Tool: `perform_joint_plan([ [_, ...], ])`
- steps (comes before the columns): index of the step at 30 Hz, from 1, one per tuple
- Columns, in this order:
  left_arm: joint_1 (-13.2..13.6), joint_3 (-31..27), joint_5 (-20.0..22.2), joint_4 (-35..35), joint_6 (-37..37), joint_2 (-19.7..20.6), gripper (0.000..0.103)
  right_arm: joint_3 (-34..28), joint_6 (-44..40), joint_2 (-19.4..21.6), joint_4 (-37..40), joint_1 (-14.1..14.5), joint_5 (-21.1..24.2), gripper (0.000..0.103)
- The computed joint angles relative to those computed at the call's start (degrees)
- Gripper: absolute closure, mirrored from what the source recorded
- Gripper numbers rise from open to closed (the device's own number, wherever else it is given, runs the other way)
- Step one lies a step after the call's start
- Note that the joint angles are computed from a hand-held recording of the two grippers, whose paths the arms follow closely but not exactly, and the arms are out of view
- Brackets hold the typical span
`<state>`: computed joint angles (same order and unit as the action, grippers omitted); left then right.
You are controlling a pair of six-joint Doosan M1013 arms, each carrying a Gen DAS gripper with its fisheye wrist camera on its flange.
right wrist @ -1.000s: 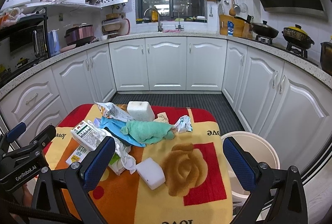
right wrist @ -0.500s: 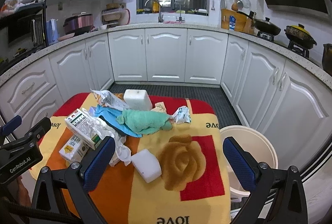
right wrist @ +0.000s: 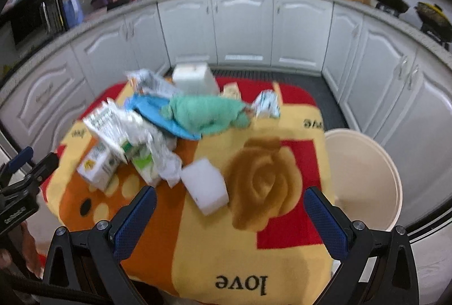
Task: Collect trash
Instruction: 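Grasp the white sponge with the right tool while the left tool grasps the small green carton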
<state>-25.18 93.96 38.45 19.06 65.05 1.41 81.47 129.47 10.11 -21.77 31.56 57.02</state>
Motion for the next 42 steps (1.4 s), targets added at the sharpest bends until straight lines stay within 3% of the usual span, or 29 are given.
perform_joint_plan([
  [8,2.36,-2.31,1.64,-10.79,8.29,2.05,0.0,1.8,-4.79,-0.05,7.42,-1.93,-3.91,0.002],
  [15,4.25,-6.62,4.07,-19.46,14.24,5.62,0.0,1.62,-10.78,1.08,13.01,-3.14,-5.42,0.018],
  [20,5.61,-10.21,6.06,-24.97,15.77,8.77,0.0,0.57,-12.79,2.48,11.28,-2.9,-5.05,0.02],
  [25,6.14,-12.42,6.5,-27.49,15.23,10.87,0.002,0.0,-15.56,3.48,14.52,-3.92,-5.73,0.035],
  [26,6.25,-12.65,6.28,-28.33,15.64,11.14,0.005,-0.11,-16.13,3.72,15.2,-4.07,-5.82,0.038],
  [28,6.44,-13.02,6.42,-29.95,16.59,11.59,0.032,-0.32,-17.04,4.14,16.45,-4.27,-5.83,0.048],
  [30,6.94,-13.25,6.91,-32.89,18.19,11.92,0.05,-0.27,-17.51,4.31,17.63,-4.41,-6.1,0.056],
  [32,7.43,-12.93,6.63,-35.72,19.54,11.64,0.061,-0.08,-17.16,4.32,17.89,-4.34,-6.46,0.06],
  [36,6.85,-12.08,5.68,-31.65,18.35,9.8,0.092,1.13,-16.42,3.38,18.2,-4.2,-8.11,0.064],
  [42,7.53,-10.39,5.21,-32.93,21.04,6.8,0.094,3.53,-14.39,0.56,17.0,-3.9,-11.06,0.065],
])
